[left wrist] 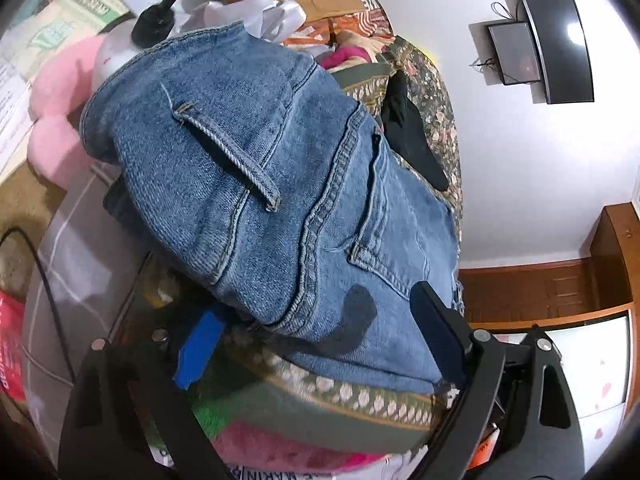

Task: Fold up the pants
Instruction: 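Grasp a jeans leg with the left tool and fold it over the other leg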

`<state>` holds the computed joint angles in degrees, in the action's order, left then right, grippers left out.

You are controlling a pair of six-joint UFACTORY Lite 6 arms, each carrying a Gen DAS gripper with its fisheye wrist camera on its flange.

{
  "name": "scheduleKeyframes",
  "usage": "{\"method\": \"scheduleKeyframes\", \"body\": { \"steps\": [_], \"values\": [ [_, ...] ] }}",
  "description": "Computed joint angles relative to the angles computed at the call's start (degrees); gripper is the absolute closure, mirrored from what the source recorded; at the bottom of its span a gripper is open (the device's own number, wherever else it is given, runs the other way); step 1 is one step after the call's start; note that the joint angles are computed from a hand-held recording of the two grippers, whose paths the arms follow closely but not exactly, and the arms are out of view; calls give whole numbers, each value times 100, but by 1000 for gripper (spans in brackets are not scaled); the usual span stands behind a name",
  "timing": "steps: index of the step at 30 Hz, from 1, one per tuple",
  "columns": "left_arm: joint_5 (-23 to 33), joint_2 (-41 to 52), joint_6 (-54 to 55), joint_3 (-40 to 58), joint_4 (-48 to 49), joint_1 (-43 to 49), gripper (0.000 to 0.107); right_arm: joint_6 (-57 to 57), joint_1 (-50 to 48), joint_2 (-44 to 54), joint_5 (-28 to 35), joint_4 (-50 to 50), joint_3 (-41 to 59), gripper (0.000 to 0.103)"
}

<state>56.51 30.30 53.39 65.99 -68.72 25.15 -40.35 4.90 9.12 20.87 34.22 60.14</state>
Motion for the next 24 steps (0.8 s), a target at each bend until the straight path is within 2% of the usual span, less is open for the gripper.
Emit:
{"method": "scheduleKeyframes", "body": {
  "steps": [2, 3, 4, 9, 14, 16, 20, 24],
  "values": [
    [-409, -104, -218, 35, 198, -173, 36, -3, 19, 10, -39, 14, -9, 49],
    [-614, -160, -326, 30, 303, -242, 51, 25, 29, 14, -46, -14, -2, 49],
    [-798, -199, -420, 37, 411, -292, 59, 60, 44, 18, -64, -49, -1, 49],
    [-1111, -338, -544, 6, 548, -409, 72, 44, 53, -2, -83, -45, -33, 49],
    [-2383, -1381, -1051, -407, 1430, -1202, 79, -60, -84, -120, 128, 102, -60, 50],
    [-2751, -1928, -1289, -556, 1805, -1481, 87, -130, -187, -238, 249, 225, -108, 50],
    [-2818, -2623, -1507, -469, 2206, -1833, 91, -508, -537, -763, 372, 625, -386, 50],
    [-3118, -2858, -2478, -47, 3291, -2530, 93, -972, -1181, -1311, 683, 1095, -622, 50]
  ]
}}
